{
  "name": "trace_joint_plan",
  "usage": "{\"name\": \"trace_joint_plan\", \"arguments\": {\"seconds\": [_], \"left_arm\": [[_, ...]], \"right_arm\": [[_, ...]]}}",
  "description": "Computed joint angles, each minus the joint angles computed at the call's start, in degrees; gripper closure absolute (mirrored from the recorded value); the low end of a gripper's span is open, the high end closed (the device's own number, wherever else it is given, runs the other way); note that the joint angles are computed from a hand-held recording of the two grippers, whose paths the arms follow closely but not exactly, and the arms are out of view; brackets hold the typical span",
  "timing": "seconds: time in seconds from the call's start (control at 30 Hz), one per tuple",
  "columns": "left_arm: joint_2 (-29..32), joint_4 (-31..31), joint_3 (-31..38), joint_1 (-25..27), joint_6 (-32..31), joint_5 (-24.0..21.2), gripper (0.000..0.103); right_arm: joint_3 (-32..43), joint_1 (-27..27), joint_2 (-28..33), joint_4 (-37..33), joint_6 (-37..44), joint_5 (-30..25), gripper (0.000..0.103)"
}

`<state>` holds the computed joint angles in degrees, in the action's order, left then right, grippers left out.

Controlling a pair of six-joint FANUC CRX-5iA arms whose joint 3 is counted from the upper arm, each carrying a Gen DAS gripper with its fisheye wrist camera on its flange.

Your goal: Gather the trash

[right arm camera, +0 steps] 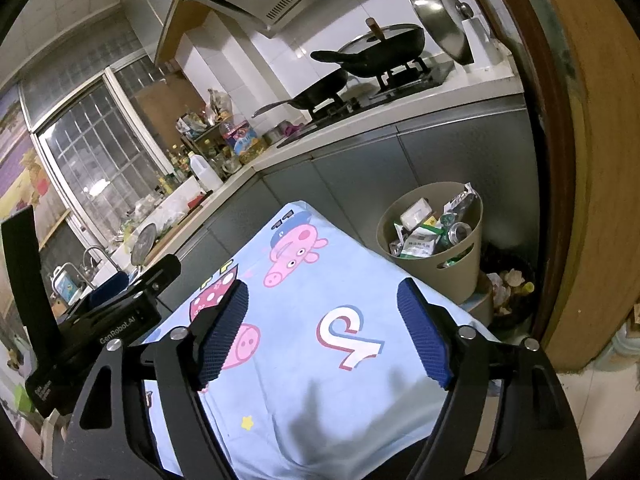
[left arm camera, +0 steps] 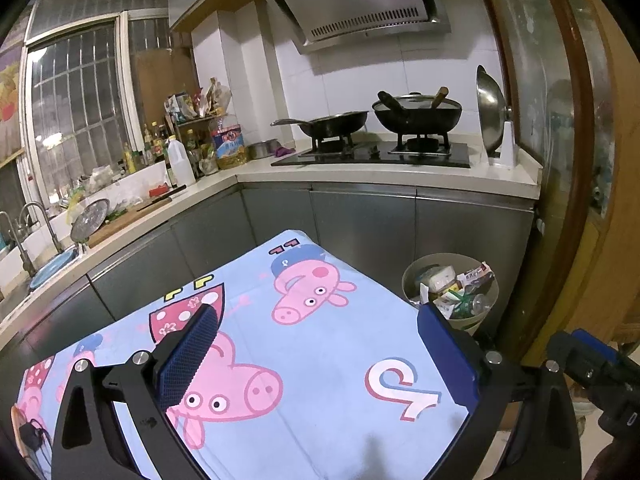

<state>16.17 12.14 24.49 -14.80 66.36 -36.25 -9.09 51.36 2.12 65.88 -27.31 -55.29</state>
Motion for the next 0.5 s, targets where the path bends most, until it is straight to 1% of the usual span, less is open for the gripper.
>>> {"name": "trace_joint_plan", "arguments": {"seconds": [0.23,0.33,0.43,0.5], "left_arm": [[0.78,0.14,1.18,0.13,-0.45,-1.91,0.004],[0.85,1.41,0.92,0.49,-1.53,-2.35,0.004],[1.26,1.26,1.53,0.43,-1.57,-3.21,0.004],[1.74,-0.02,2.53,-0.01,-0.63,-3.78,0.004]], "right_arm": [[-0.08,-0.03,0.3,-0.3,-0.31,0.4,0.026],[-0.12,-0.08,0.71,-0.51,-0.81,0.75,0.026],[-0.16,-0.2,0.84,-0.73,-1.04,1.05,0.026],[-0.17,-0.24,0.8,-0.79,-1.0,1.11,0.026]]}}
